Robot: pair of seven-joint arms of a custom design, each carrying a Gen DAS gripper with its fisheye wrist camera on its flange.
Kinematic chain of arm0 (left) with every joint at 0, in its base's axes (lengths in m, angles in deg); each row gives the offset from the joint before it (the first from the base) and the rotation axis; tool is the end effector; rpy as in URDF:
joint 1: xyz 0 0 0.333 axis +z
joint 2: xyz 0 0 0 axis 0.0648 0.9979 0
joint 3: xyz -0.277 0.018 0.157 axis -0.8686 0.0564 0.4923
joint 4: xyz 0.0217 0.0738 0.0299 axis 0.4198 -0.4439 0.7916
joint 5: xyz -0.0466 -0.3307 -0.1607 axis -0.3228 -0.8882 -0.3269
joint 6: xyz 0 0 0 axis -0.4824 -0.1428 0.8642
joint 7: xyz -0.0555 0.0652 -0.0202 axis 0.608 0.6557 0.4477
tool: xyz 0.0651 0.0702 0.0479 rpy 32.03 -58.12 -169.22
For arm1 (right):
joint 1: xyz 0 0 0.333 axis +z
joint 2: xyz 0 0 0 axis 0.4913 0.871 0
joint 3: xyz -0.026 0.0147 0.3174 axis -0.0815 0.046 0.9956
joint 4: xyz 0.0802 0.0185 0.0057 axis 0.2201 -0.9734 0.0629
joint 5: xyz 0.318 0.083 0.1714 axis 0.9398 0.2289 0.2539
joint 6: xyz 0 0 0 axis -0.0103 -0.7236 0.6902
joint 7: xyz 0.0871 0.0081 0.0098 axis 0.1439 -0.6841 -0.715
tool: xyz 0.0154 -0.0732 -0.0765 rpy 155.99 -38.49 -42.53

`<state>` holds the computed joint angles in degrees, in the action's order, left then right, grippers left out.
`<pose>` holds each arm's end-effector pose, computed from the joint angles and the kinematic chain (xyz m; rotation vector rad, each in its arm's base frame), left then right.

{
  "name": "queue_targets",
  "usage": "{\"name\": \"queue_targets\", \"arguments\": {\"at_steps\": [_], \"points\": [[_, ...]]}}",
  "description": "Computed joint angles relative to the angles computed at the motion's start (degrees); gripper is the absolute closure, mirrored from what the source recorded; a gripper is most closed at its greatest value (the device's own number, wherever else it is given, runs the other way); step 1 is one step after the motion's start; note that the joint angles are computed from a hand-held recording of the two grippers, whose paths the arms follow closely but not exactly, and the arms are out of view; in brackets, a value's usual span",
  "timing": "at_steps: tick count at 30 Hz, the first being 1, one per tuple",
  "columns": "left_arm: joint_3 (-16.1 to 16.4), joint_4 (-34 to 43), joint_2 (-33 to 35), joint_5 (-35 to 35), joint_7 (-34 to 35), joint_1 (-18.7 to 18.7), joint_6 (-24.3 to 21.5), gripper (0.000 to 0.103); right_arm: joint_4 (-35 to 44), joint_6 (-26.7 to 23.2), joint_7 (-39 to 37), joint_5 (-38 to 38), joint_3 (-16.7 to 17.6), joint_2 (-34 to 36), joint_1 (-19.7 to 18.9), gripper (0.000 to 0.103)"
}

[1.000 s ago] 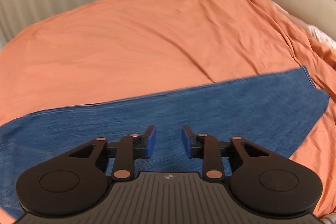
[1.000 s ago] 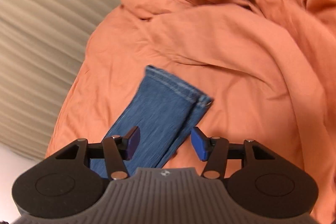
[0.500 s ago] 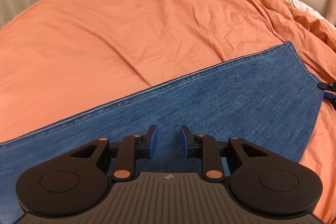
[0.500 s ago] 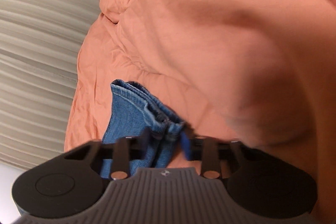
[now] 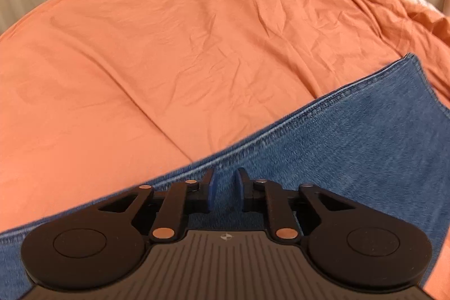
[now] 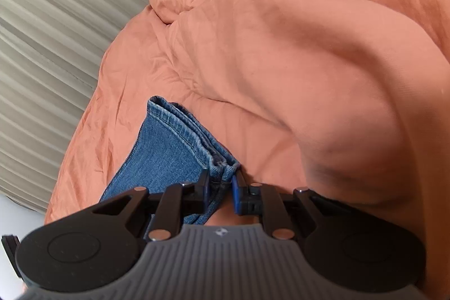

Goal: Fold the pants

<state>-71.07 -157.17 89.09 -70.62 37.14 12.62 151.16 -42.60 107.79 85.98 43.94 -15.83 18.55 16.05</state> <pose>0.7218 0.0532 0.5455 -1.5027 2.2822 -0.6473 0.5918 0.1159 0.4417 -0.8993 2.0375 -0.1370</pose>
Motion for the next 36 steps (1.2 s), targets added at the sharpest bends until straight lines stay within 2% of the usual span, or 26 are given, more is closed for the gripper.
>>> {"name": "queue_targets", "arguments": {"at_steps": [2,5,9,13,18,21,23,28,31,33,36], "points": [[0.5,0.7,0.8,1.2,-1.0,-0.7,0.3,0.090,0.5,-0.9,0.2,-0.4,-2.5,-0.2,2.4,0.093],[0.5,1.7,1.6,1.7,-2.2,-1.1,0.9,0.091,1.7,-2.6,0.9,-1.0,-9.0,-0.2,8.7,0.092],[0.1,1.3,0.1,2.0,-2.5,-1.0,-0.8,0.093,2.9,-5.7,0.7,-0.4,-13.9,-0.7,13.5,0.092],[-0.8,-7.0,-7.0,0.0,2.9,0.3,-2.7,0.093,4.5,-9.2,1.2,-0.8,-18.7,-0.9,18.1,0.092],[0.2,-16.7,-14.6,-2.9,5.9,0.5,-5.8,0.096,6.5,-12.5,3.7,-3.5,-23.1,-0.6,22.3,0.092],[0.9,-20.8,-17.9,-6.2,6.2,0.9,-8.1,0.097,8.0,-14.9,5.5,-6.4,-25.1,-0.6,24.1,0.092],[1.3,-24.3,-20.6,-7.6,6.8,0.8,-7.8,0.100,9.2,-16.6,7.0,-8.9,-26.2,-0.6,25.2,0.092],[2.6,-28.9,-24.5,-10.8,5.7,0.7,-7.9,0.101,12.1,-20.0,9.1,-14.8,-27.4,-1.8,26.6,0.092],[3.4,-28.8,-25.5,-13.7,6.4,1.5,-13.6,0.100,14.6,-22.3,9.6,-18.3,-27.4,-3.0,27.3,0.092],[3.8,-31.1,-27.5,-14.1,8.2,1.6,-13.7,0.100,16.8,-24.0,9.2,-21.0,-27.1,-3.8,27.9,0.092],[5.2,-32.1,-29.5,-16.3,10.1,2.6,-16.7,0.097,20.8,-26.4,8.3,-25.2,-26.4,-4.7,29.1,0.092]]}}
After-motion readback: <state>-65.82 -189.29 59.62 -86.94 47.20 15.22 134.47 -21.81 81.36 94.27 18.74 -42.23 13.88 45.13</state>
